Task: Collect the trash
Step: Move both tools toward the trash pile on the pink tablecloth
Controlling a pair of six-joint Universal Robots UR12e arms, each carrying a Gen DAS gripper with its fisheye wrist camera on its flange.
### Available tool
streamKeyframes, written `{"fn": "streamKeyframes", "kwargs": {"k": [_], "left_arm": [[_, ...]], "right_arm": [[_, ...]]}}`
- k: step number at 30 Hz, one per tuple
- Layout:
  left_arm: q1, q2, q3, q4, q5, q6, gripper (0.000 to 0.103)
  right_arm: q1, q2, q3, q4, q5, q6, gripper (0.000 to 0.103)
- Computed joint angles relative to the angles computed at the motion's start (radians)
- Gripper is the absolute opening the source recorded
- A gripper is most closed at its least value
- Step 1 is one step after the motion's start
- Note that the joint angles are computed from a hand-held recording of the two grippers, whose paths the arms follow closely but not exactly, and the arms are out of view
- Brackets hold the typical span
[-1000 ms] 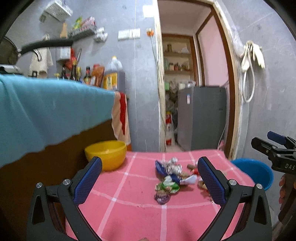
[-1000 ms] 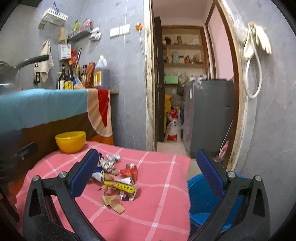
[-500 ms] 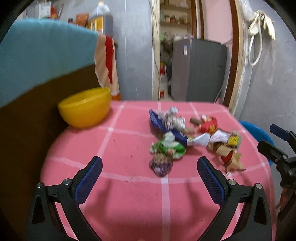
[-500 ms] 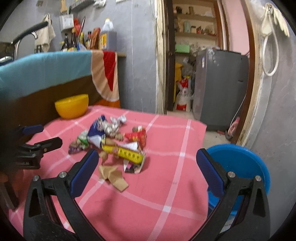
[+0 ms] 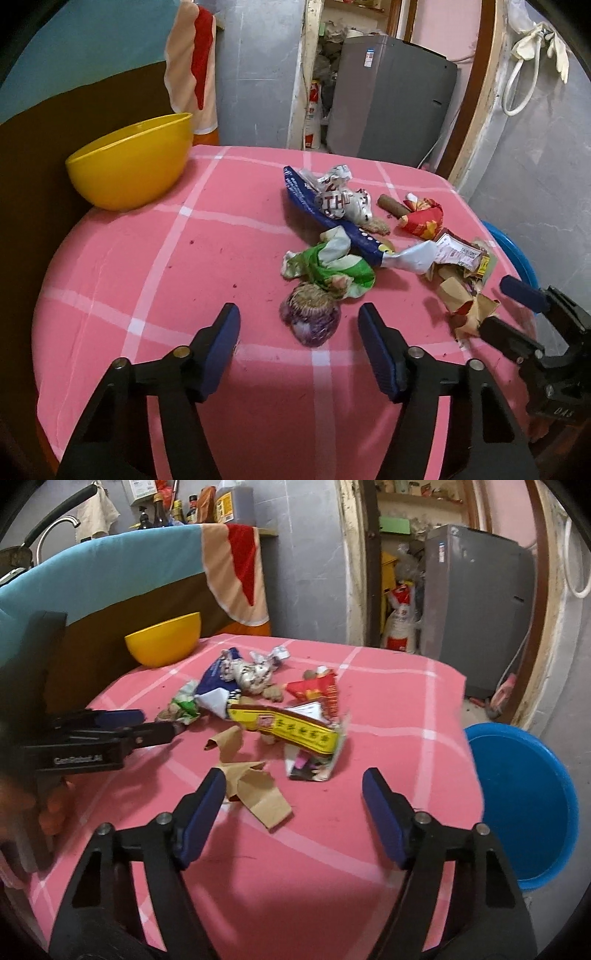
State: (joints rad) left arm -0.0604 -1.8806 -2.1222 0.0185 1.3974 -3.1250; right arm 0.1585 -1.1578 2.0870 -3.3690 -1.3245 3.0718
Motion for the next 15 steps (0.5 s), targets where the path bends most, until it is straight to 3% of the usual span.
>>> {"fn": "streamKeyframes", "kwargs": {"k": [7, 15], "left_arm": [[0.001, -0.009, 0.012, -0.008, -0.026, 0.008, 0.035], [-0.006, -0.008, 0.011, -0.012, -0.017, 0.014, 0.026]], "right_arm": [[0.006, 0.004, -0.01, 0.029, 0.047, -0.022, 0.063], [0.016, 0.018, -0.036, 0.059, 0.043, -0.02, 0.051]]}}
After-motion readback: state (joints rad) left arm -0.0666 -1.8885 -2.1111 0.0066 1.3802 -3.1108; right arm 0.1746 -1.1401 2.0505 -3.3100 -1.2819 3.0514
